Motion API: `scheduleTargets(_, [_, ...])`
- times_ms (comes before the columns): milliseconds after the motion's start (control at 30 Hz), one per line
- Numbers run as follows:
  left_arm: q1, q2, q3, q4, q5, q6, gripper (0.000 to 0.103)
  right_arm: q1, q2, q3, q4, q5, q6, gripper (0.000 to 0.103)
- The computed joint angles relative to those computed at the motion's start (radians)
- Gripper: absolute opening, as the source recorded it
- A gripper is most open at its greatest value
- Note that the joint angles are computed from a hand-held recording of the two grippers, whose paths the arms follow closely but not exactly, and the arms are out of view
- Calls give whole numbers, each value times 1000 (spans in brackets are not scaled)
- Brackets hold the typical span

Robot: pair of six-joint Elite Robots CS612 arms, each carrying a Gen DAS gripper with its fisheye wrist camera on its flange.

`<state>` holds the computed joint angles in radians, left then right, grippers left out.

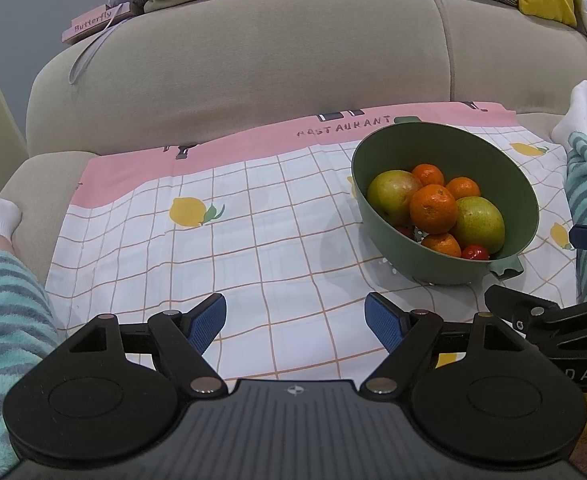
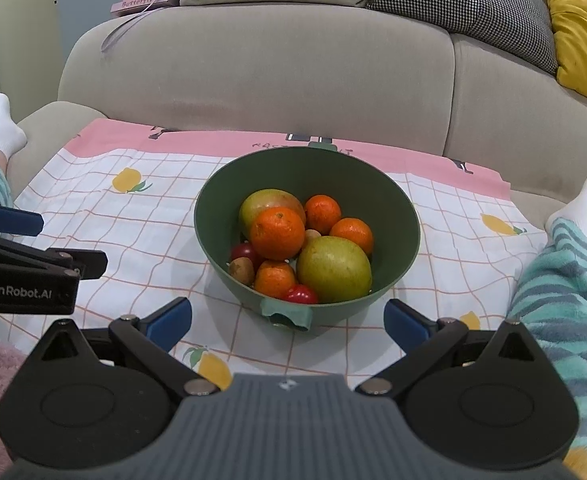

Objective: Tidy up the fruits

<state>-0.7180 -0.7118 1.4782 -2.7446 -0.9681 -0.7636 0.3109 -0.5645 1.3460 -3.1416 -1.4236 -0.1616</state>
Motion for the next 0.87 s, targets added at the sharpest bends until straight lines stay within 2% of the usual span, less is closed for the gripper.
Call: scheduleTargets(867, [-2, 0, 11, -53, 1, 10, 92, 1, 0, 1, 3, -1, -1, 99])
